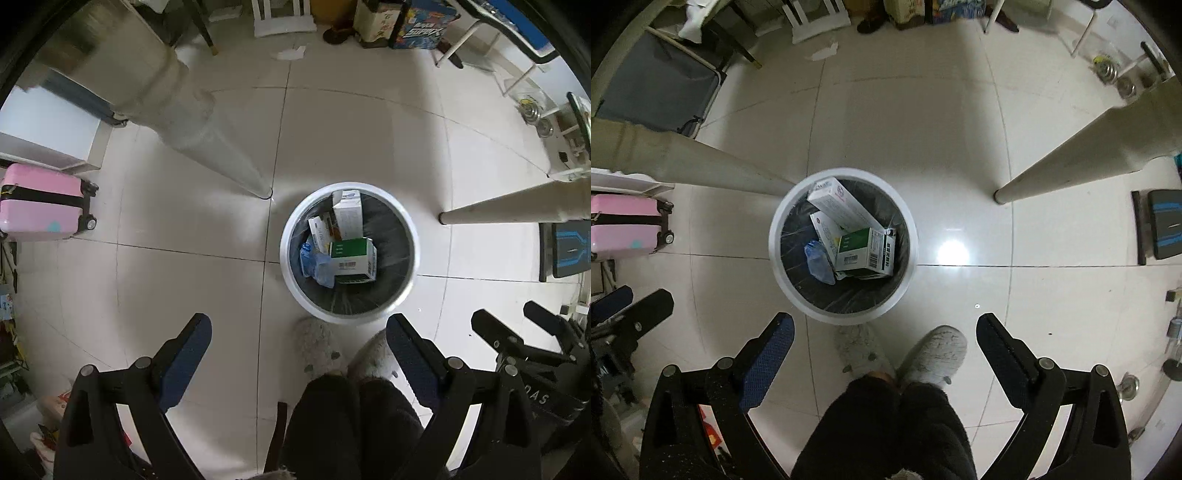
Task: Collect trash
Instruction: 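Move both tools back over the table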
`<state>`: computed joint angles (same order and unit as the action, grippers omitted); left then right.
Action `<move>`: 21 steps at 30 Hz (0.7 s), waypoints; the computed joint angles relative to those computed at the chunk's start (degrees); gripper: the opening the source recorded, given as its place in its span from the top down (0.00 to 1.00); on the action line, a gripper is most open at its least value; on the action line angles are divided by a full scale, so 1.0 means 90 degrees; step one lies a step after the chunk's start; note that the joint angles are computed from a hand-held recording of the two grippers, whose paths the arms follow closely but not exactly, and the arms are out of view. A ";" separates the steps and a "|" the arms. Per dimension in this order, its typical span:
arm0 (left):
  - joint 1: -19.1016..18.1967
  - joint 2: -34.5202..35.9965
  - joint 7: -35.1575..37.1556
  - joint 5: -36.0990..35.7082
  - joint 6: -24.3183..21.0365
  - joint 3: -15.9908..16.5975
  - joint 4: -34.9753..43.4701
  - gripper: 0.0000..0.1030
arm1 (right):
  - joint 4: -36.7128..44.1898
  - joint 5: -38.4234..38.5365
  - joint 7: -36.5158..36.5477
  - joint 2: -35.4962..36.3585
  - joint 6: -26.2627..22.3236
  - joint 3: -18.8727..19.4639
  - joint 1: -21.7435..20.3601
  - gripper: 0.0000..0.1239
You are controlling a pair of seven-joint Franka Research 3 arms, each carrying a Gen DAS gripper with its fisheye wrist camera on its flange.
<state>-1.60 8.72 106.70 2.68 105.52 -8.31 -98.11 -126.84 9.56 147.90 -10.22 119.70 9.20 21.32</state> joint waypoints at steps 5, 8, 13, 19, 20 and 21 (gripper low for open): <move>0.0073 -0.0267 0.0095 -0.0194 -0.0475 0.0046 0.0223 0.06 | 0.0636 -0.0216 0.0191 -0.0288 -0.0865 0.0046 -0.0020 0.19; 0.0106 -0.0355 0.0137 -0.0295 -0.0866 0.0076 0.0505 0.06 | 0.1166 -0.0268 0.0277 -0.0357 -0.1447 0.0081 -0.0029 0.19; 0.0166 -0.0388 0.0284 -0.0471 -0.1656 0.0119 0.1346 0.06 | 0.2153 -0.0288 0.0435 -0.0423 -0.2427 0.0128 -0.0048 0.19; 0.0187 -0.0088 0.0387 -0.0476 -0.2411 0.0116 0.2913 0.06 | 0.4013 -0.0461 0.0784 -0.0031 -0.3551 0.0178 -0.0088 0.19; 0.0184 0.0101 0.0322 -0.0483 -0.2567 0.0106 0.3398 0.06 | 0.4384 -0.0518 0.0848 0.0090 -0.3683 0.0173 -0.0089 0.19; 0.0191 0.0249 0.0268 -0.0518 -0.2658 0.0093 0.3750 0.06 | 0.4715 -0.0573 0.0893 0.0209 -0.3784 0.0167 -0.0081 0.19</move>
